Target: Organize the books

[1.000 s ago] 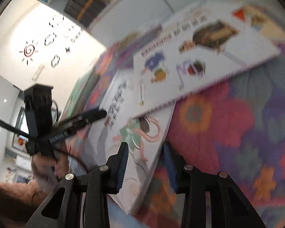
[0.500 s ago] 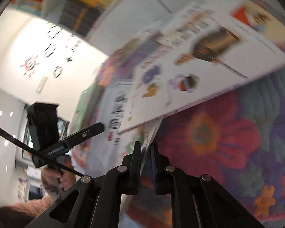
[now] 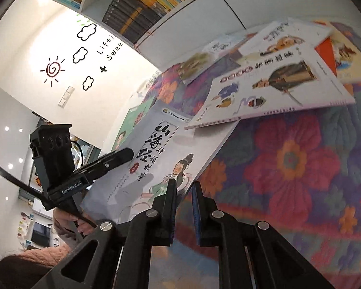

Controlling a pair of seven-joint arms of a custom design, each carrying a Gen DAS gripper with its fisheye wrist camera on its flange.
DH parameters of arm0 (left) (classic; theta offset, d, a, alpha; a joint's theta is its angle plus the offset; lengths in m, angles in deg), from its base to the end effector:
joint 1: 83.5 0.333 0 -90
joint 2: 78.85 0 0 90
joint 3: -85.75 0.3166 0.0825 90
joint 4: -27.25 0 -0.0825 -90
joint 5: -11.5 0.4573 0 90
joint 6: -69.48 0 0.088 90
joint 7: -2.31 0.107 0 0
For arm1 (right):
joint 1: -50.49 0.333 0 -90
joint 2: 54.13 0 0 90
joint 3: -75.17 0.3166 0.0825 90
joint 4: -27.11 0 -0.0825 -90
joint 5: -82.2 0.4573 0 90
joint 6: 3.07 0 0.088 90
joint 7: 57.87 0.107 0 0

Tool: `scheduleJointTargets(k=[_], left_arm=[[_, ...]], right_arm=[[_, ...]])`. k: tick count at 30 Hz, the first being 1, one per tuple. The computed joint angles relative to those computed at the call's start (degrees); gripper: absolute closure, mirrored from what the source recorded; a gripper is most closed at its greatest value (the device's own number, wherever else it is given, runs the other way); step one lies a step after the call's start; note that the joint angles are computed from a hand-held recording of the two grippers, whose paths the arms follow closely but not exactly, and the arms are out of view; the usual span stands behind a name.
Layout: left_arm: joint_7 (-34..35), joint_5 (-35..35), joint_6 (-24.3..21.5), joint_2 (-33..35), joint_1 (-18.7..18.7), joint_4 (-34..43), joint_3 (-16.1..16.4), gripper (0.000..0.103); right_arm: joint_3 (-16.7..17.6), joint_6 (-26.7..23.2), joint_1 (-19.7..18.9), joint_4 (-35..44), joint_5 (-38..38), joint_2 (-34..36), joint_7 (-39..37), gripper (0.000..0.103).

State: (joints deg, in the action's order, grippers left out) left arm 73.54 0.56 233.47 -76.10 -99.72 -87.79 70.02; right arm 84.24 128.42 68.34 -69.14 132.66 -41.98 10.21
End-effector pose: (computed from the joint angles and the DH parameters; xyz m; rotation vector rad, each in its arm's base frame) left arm 0.5820 -0.3480 0.4947 -1.8918 2.0148 -1.1752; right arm 0.6490 0.3392 0.5050 -1.8974 1.3006 0.4113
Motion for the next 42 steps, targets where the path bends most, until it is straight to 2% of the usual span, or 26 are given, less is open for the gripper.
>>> scheduleJointTargets(k=[6, 11, 18, 24, 32, 42], left_arm=[[1.95, -2.87, -0.98, -1.85, -1.01, -2.23, -0.39, 0.077], [2.52, -3.91, -0.40, -2.79, -1.84, -3.51, -0.08, 0.077], [-0.55, -0.47, 0.07, -2.88, -2.04, -3.58, 0.45, 0.077], [-4.54, 4.05, -0.62, -2.64, -1.58, -2.92, 0.85, 0.077], [-5.35, 4.82, -1.46, -1.88, -0.69, -1.67, 1.13, 0.077], [-7.67, 7.29, 0.23, -4.76, 1.28, -2.45, 2.71, 0.077]], right_arm=[[-0.30, 0.16, 0.08, -6.22, 3.21, -4.83, -1.02, 0.091], [-0.99, 2.70, 1.38, -10.16, 3.42, -8.48, -2.25, 0.091], [-1.42, 5.55, 2.92, -11.77, 3.42, -9.95, -4.67, 0.092], [-1.46, 6.10, 3.11, -10.57, 3.60, -8.87, -4.71, 0.092], [-0.83, 5.84, 3.32, -7.57, 2.43, -6.60, -3.95, 0.092], [0.81, 3.94, 3.45, 3.01, -0.17, 0.10, -2.15, 0.092]])
